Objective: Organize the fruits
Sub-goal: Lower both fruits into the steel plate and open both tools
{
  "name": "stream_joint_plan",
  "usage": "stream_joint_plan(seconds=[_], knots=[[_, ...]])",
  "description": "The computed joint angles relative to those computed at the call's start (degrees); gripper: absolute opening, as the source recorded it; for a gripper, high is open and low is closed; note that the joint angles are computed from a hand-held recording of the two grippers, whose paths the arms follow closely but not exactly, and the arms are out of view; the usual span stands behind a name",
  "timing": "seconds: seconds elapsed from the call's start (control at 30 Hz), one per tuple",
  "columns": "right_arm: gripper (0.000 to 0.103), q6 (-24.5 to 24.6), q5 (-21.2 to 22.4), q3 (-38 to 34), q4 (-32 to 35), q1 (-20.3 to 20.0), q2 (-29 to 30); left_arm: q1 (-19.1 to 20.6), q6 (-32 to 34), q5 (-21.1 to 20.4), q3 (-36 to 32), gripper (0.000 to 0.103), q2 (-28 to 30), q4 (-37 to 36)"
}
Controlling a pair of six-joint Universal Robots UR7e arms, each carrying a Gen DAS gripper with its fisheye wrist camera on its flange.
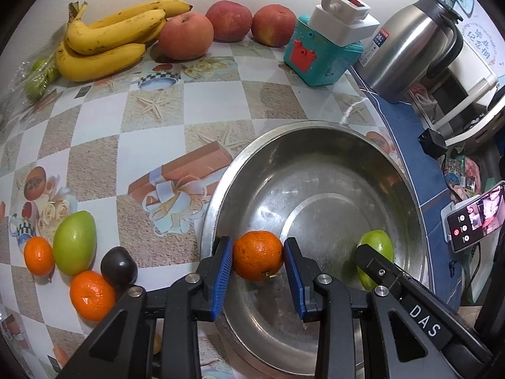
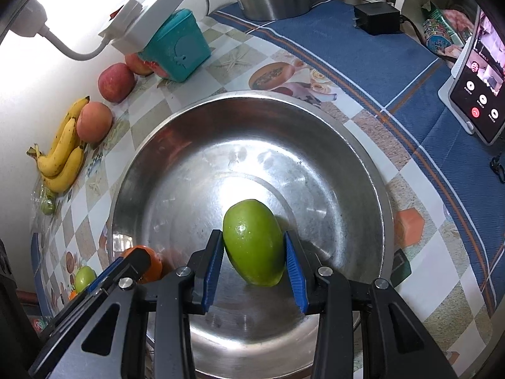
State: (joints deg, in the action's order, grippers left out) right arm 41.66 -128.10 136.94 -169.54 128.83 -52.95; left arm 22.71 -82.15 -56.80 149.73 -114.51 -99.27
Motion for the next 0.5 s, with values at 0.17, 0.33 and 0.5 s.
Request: stream_joint_plan(seconds=[0.17,0.33,0.5], knots=[[0.041,-0.9,1.0,-0.3,0.5,-0.4,0.4,-0.3,0.2,0.1,-0.6,0.036,1.7,1.2],[0.041,-1.4,0.9,-0.5,0.8,0.1,0.3,-0.2,0.2,-0.1,-0.7,0.037,1.8,1.1],[0.041,-1.1,0.3,-0.8,0.9,0.7,0.3,-0.1,0.3,-0.5,-0.6,0.041,1.5,0.6]])
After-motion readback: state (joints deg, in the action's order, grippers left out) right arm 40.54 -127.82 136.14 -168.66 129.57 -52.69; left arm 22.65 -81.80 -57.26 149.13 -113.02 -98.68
